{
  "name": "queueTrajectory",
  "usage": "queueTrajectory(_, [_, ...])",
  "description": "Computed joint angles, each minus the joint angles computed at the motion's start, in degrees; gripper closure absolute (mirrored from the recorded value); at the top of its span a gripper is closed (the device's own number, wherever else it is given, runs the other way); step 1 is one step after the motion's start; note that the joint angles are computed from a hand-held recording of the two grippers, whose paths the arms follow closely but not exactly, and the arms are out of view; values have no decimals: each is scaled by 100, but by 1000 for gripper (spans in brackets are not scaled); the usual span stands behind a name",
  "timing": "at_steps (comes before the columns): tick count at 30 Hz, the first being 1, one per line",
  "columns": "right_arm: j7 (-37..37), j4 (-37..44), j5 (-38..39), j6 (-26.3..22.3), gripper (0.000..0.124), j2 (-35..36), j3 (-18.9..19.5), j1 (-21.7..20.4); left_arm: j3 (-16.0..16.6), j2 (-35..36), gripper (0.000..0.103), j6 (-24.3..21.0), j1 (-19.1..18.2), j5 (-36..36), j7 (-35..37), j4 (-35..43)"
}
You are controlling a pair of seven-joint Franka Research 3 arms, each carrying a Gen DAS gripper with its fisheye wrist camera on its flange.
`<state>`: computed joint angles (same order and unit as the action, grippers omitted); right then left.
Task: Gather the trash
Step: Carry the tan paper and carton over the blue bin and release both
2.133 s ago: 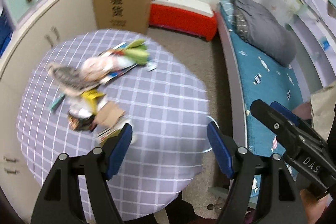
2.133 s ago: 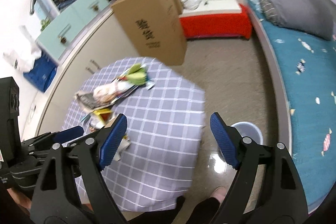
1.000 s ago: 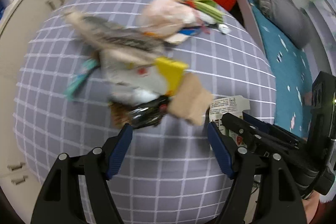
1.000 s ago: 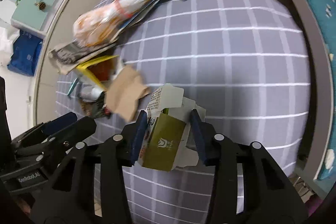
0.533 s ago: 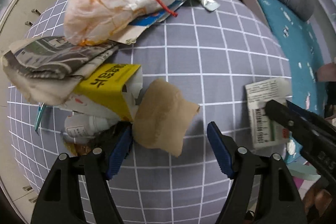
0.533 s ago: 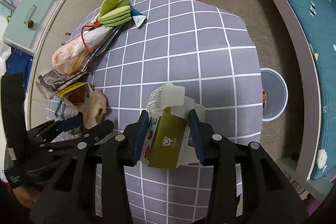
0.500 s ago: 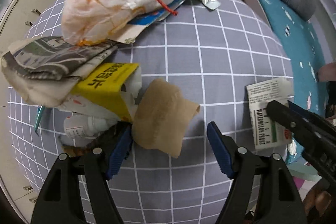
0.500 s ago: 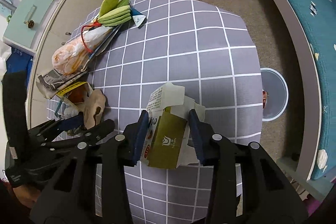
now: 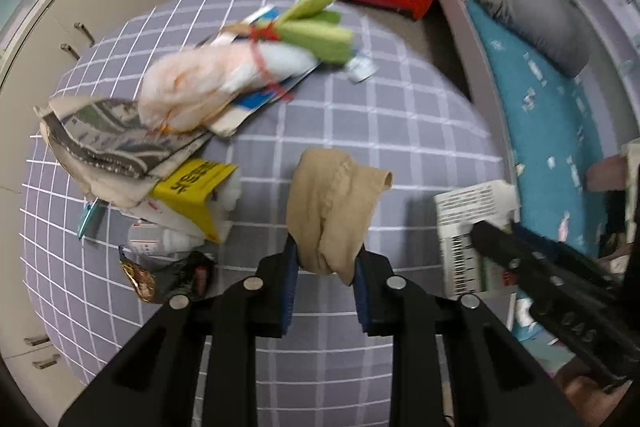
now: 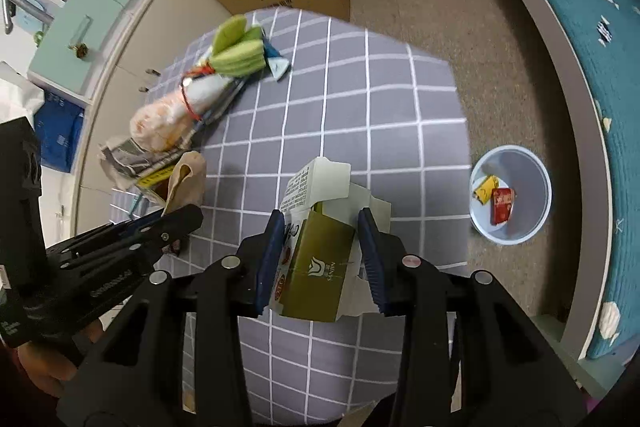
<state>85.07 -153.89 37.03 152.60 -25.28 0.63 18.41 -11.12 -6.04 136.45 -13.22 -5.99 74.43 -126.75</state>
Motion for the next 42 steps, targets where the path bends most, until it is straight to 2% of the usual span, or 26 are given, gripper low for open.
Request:
queueTrajectory(5, [-43, -167, -170, -157, 86, -549, -132, -235, -143, -85, 79, 8, -184, -74, -97, 239])
queueTrajectory(10, [-58, -328, -576, -380, 86, -1202, -310, -765, -256, -140, 79, 40, -446, -193, -48, 416])
queueTrajectory(18, [-229, -433, -1166, -729, 86, -1895, -664, -1727, -610, 559, 79, 189, -880, -28, -146, 1423])
queueTrajectory(24, [-522, -410, -1325, -823, 86, -2063, -924, -2231, -815, 1146, 79, 116, -1150, 406, -410, 2196])
queueTrajectory(29, [-852, -336, -1257, -764, 85, -1995, -1099, -2403, -883, 1469, 79, -42, -1319, 694, -648, 2650])
queueTrajectory(37, [-1466, -148, -862, -479, 82, -1683, -1335, -2379, -876, 1821, 79, -210, -1475, 1074, -948, 3149])
queueTrajectory(38, [-1543, -133, -773, -450, 69, -1658, -1388, -2348, -876, 1848, 79, -219, -1483, 1096, -958, 3185])
queueTrajectory(39, [-1608, -109, -702, -437, 62, -1620, -1438, -2342, -878, 1879, 79, -237, -1493, 1116, -965, 3230])
queueTrajectory(42, [-1698, -45, -581, -468, 59, -1534, -1459, -2388, -875, 1974, 79, -302, -1533, 1196, -1008, 3369])
